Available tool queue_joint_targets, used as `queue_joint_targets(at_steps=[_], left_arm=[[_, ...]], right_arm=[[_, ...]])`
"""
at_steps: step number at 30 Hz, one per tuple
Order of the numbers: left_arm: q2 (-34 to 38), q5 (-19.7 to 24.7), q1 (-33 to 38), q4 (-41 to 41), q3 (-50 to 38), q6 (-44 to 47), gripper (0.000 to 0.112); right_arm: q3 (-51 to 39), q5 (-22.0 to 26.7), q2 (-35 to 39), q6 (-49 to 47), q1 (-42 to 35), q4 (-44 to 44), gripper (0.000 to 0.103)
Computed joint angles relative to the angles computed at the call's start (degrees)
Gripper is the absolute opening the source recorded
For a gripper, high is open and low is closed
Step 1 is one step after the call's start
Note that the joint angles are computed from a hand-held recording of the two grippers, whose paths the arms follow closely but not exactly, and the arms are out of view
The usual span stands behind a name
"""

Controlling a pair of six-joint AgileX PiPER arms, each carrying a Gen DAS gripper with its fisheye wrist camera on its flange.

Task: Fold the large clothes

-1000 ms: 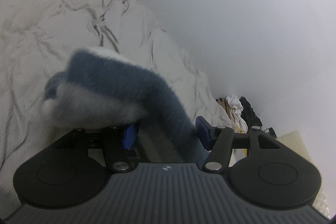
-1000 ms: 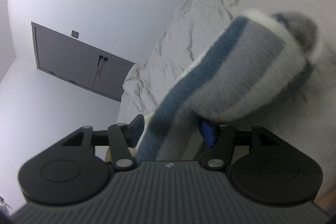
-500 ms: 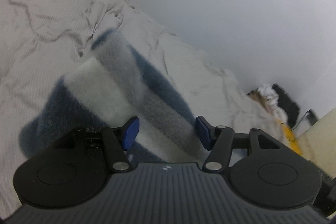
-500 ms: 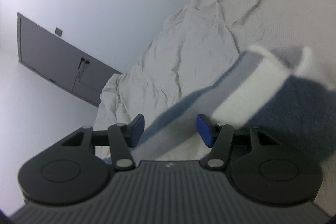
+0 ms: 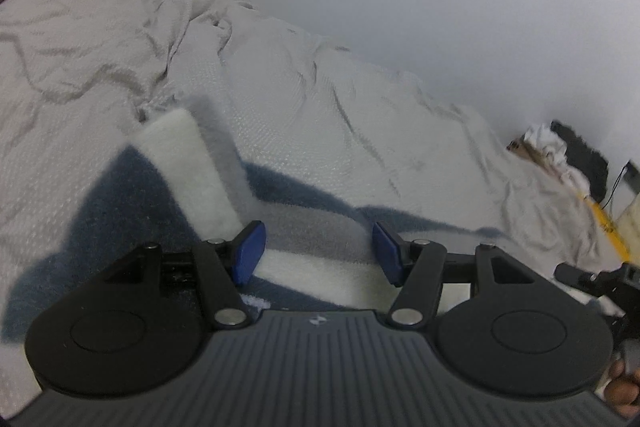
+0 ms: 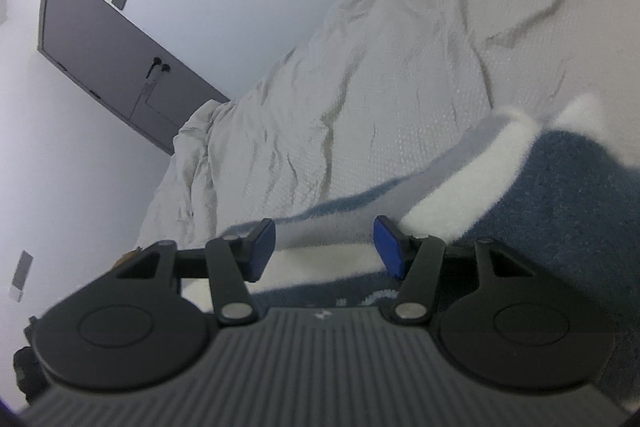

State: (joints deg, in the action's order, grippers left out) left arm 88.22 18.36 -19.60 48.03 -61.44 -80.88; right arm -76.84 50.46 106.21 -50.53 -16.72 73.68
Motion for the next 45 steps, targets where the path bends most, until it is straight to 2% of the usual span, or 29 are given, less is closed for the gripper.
queue_joint_targets(at_steps=[4,9,11,14,18,24,27,31,36,42,45], left_arm=[[-0.19,0.81,-0.94,3.63,0.31,-2.17,0.066],[-4.23,0.87,-2.01,3.49,2.93,-1.61,0.066],[-6.33,3.09,-3.80,4.63,3.78,-2.48,0.066],[-9.94,6.28,-7.29,9.33,5.85,-6.88,0.066],[-13.88,14.35,-15.13,13.68,7.58,-9.11,0.066],[-14.40,18.15,-20.18,9.22,7.86,-6.06,0.066],[-12.62,19.93,-20.16,6.57,6.62,-3.49,0.066],[-11.03,17.24,-17.45,4.78,6.52,-1.94,0.067],[-6.18,18.36,-17.49,8.76,3.96,-4.41,0.069],[-7.40,17.07,-17.12,10.42,5.17,-8.65,0.070],[-10.83,19.88,-20.65,11.45,7.82,-11.62,0.072]], right_arm=[[0.78,-0.38,-0.41,-2.73,0.27,0.21,0.057],[5.02,-5.28,-5.75,-4.61,2.12,-1.87,0.057],[7.74,-8.34,-9.22,-4.84,2.95,-3.04,0.058],[12.24,-10.11,-14.19,-8.68,3.47,-2.58,0.065],[18.88,-10.65,-21.11,-13.36,3.80,-2.58,0.065],[24.60,-16.22,-27.66,-13.75,7.24,-7.43,0.065],[25.02,-20.92,-27.57,-12.89,10.46,-11.15,0.065],[23.99,-24.63,-24.15,-10.40,13.11,-14.56,0.064],[21.94,-28.74,-19.57,-10.38,15.91,-13.99,0.069],[21.39,-30.40,-17.49,-13.95,16.64,-10.37,0.071],[22.38,-30.08,-18.30,-15.33,16.27,-8.44,0.070]])
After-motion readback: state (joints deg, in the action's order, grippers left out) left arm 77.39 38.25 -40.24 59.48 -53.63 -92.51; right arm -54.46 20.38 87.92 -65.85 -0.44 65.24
